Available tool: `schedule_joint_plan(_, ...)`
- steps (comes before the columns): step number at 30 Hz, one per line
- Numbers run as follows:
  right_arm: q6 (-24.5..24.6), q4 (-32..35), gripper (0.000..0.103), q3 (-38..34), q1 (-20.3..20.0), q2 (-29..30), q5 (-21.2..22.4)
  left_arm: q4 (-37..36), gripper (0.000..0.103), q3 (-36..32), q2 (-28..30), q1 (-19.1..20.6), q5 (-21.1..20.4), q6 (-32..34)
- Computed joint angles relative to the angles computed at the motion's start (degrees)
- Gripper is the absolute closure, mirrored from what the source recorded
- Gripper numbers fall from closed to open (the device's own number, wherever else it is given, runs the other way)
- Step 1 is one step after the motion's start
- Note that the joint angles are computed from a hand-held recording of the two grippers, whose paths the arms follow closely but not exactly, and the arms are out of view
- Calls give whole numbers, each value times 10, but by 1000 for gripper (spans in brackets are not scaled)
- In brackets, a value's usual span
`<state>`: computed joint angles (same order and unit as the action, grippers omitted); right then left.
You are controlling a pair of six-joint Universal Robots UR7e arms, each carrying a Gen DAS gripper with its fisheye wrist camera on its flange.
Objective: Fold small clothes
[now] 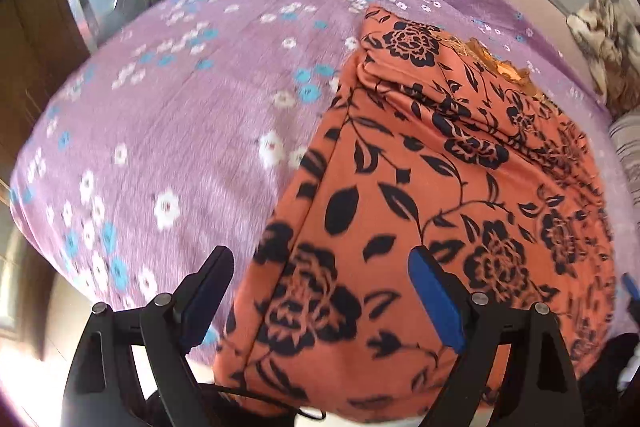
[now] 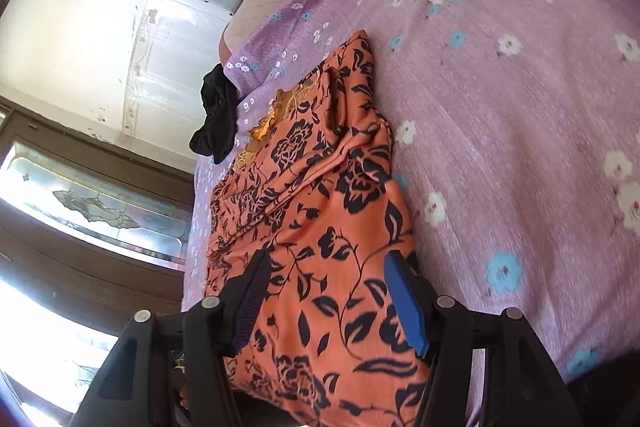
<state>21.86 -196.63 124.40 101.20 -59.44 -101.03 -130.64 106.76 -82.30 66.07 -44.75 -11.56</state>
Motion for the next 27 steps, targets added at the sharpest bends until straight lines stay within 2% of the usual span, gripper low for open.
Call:
schedule_joint_plan(2,8,21,40,3,3,-10,-7,32,14,-2,-14,1,-15,-23)
schedule_joint_plan(7,33,113,40,-2,22,-35,-66,110,16,-9,-33,1,-33,-59)
schedule_joint_plan(10,45,159,40,-7,23,-39,-81,134,40,-11,-34,4,-40,-69)
schedule_joint_plan(12,52,182,38,-11,17,-32,-78,155,69,-14,-30,5,-37,-74)
schedule_joint_plan(14,54,186,37,-14,7,-23,-56,162,76,-17,-24,6,-44,-75)
schedule_joint_plan(17,19,162,38,-14,-3,-9,2,149,83,-10,-25,2,-55,-62)
schedule_joint_plan(18,9,158,44,-14,-9,-5,34,148,83,-10,-24,2,-59,-62)
schedule_joint_plan(19,3,161,48,-16,-10,-2,46,150,83,-11,-24,2,-61,-63)
schedule_joint_plan(20,0,171,53,-20,-7,0,41,154,83,-15,-21,2,-62,-65)
schedule_joint_plan(22,6,180,53,-20,-5,-1,33,170,82,-29,-16,3,-51,-78)
schedule_joint_plan(23,12,190,53,-19,-7,-4,37,181,77,-38,-13,4,-42,-83)
schedule_joint_plan(25,19,217,53,-18,-7,-14,35,184,58,-47,-14,5,-31,-78)
schedule_joint_plan(26,17,236,50,-21,-3,-17,26,189,39,-53,-14,7,-28,-75)
schedule_joint_plan(27,13,255,46,-24,0,-20,19,200,31,-61,-11,10,-29,-76)
